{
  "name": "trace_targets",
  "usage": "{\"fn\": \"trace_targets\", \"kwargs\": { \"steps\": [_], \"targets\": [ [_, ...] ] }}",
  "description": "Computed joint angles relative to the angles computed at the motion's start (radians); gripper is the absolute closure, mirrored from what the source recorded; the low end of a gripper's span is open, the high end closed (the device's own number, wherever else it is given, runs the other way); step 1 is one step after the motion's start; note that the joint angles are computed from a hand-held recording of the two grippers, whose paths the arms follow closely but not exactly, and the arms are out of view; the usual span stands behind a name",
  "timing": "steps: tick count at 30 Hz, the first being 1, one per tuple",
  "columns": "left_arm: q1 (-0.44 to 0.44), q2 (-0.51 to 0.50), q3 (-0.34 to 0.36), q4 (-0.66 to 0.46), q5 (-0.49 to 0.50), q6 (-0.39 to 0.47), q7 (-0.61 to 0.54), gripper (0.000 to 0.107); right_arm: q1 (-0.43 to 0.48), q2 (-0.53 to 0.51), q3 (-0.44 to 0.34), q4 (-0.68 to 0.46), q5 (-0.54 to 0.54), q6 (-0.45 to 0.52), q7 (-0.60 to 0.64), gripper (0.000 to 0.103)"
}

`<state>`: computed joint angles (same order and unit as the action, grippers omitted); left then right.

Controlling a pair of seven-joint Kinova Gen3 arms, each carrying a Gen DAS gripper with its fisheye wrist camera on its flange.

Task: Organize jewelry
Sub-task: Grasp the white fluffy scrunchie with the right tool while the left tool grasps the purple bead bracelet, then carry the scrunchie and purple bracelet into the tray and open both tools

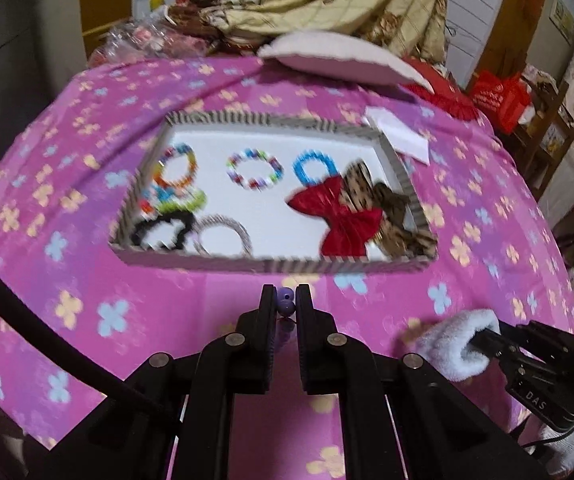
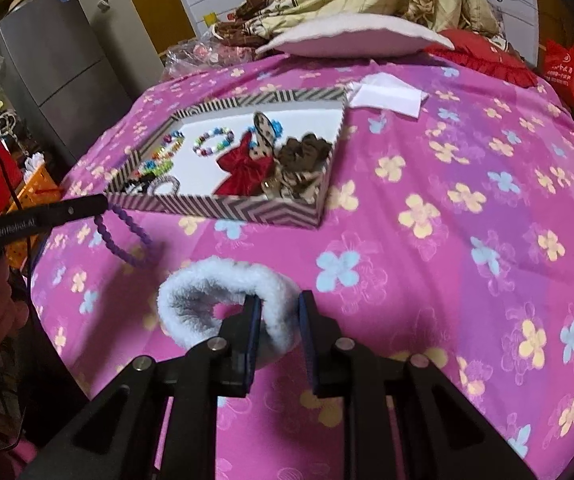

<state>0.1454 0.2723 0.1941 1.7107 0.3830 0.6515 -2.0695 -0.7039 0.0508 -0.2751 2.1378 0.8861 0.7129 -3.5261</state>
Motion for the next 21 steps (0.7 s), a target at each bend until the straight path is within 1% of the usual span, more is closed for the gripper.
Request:
{"fn": "trace_targets", "kwargs": {
  "steps": [5, 9, 14, 19, 21],
  "targets": [
    [0.002, 0.013, -0.017, -0.062, -0.031, 0.014, 0.033, 0.08, 0.017, 0.008, 0.015, -0.045, 0.018, -0.005, 0.045, 0.083],
    [0.024, 0.032, -0.028, -0.111, -0.078, 0.013, 0.079, 0.08, 0.039, 0.024, 0.039, -0.094, 0.022, -0.017, 0.112, 0.083],
    [0.052, 0.074, -0.032, -0.18, -0.126, 0.031, 0.142, 0.08, 0.077, 0.034, 0.075, -0.14, 0.017, -0.027, 0.179, 0.083],
    [0.079, 0.12, -0.031, -0.243, -0.165, 0.052, 0.201, 0.08, 0.144, 0.051, 0.121, -0.185, -0.017, -0.054, 0.263, 0.083],
    [0.09, 0.147, -0.027, -0.282, -0.177, 0.076, 0.218, 0.08, 0.186, 0.059, 0.146, -0.198, -0.055, -0.1, 0.316, 0.083]
  ]
}}
